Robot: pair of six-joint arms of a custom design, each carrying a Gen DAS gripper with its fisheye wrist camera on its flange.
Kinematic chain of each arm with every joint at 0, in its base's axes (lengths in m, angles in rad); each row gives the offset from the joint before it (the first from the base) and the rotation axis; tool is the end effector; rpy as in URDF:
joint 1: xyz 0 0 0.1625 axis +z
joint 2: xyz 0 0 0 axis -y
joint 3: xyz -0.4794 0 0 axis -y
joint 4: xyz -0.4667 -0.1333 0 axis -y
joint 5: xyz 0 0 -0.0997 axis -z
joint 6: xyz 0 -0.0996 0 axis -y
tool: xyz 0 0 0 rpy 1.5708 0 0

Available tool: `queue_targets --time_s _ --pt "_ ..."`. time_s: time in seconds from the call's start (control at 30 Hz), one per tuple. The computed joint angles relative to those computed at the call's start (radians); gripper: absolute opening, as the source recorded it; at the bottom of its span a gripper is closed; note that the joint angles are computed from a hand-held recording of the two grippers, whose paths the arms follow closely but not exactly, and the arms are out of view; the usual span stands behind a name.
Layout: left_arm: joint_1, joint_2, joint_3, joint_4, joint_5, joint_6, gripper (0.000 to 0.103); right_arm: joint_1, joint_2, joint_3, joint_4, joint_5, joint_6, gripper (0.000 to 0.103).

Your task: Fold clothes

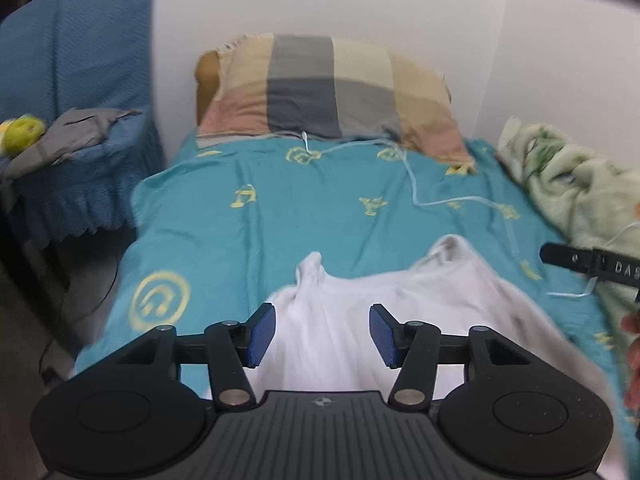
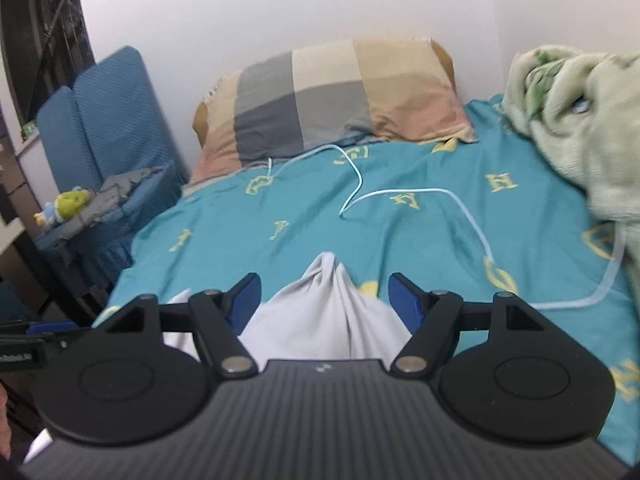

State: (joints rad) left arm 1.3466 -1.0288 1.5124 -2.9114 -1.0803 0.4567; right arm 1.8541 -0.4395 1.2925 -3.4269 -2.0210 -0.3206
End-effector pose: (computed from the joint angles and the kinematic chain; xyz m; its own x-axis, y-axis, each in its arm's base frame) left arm -0.0004 -0.8124 0.3740 -0.7787 0.1459 -0.6101 0.5448 0.6395 -0.5424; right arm 0.3296 -0.8102 0.0508 -0.8704 -0.0672 0.4878 -0.4474 0.5216 -0.7265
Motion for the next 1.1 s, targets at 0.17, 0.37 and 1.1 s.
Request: queue_targets --time_s 0.17,0.37,1.1 --pt "-0.021 -0.234 0.283 -0.101 -0.004 -0.165 0.064 0.058 -0.133 0.256 -0.13 -0.018 0.031 0.072" --pt "-0.021 -0.462 0.524 -0.117 0.019 -0.32 0.065 0.138 -0.243 0.483 -0.216 -0.066 0.132 0.072" --pt "0.186 -0.438 0.502 -0.185 -0.133 -0.67 0.068 0.172 -0.335 0.67 -0.157 -0.094 0.368 0.072"
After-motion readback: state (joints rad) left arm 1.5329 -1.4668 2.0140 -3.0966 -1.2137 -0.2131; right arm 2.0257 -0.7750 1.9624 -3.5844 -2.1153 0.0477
